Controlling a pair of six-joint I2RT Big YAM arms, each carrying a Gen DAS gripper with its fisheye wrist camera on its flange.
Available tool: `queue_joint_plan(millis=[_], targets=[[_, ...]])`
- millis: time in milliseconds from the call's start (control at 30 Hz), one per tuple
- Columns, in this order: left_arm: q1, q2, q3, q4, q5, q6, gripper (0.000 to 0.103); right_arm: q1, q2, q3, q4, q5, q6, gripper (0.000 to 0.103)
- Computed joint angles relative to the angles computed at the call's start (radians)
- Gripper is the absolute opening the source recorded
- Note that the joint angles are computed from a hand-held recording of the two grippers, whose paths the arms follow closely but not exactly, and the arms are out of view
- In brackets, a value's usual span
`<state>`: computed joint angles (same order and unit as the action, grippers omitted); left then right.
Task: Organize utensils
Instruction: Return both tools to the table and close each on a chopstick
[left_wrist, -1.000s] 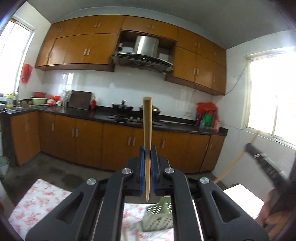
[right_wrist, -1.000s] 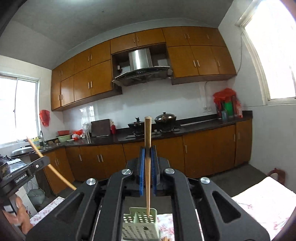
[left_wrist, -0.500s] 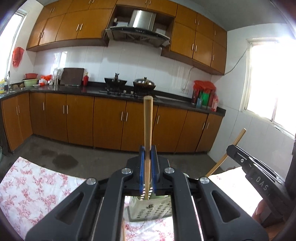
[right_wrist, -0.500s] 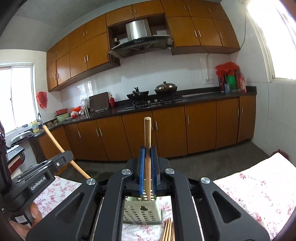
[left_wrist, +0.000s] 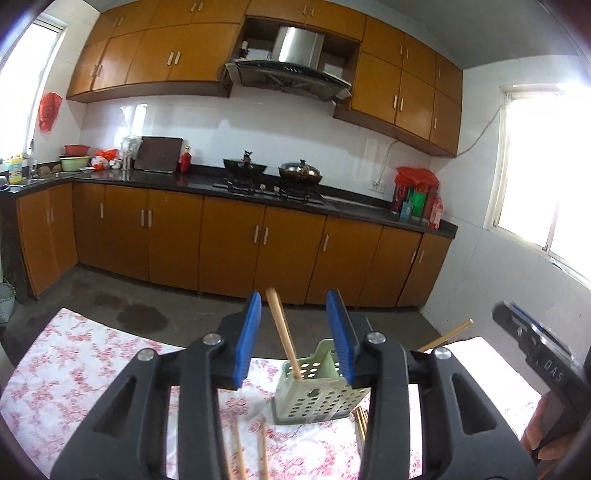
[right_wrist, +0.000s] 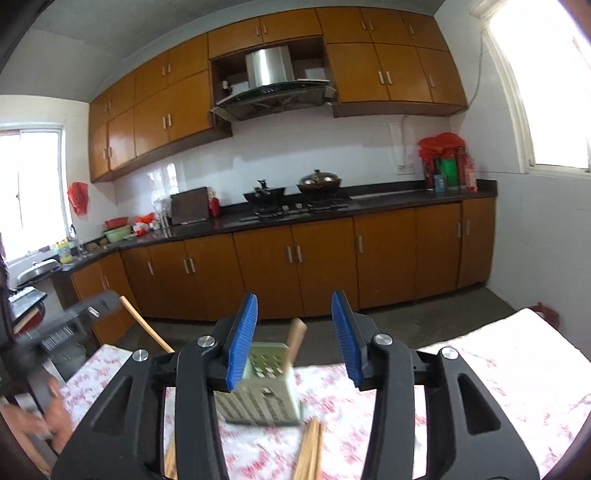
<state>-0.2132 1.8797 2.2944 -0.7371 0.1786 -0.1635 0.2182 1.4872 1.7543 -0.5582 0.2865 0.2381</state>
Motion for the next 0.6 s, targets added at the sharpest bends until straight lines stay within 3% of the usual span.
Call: queue_joint_plan(millis=[200,333,367,600], targets=[[0.042,-0.161,-0.247,0.015,-0.033,0.003,0.044,-0.010,-0.054,-0.119,-0.150,-0.017,0.086,0.043],[0.064,-0.235,-0.416,-0.011,-0.079,0.044,0.044,-0.010,-0.024,-0.200,-0.255,-0.124,0.124,0.019],[0.069,-0.244,-0.451,-0.028,-0.079,0.055,0.044,-0.006,-0.014,-0.219,-0.274,-0.152,0.124,0.017],[0.100,-0.252,-0.579,-0.117,-0.032,0.059,0.035,0.013,0.033,-0.257,-0.317,-0.202,0.146,0.015]])
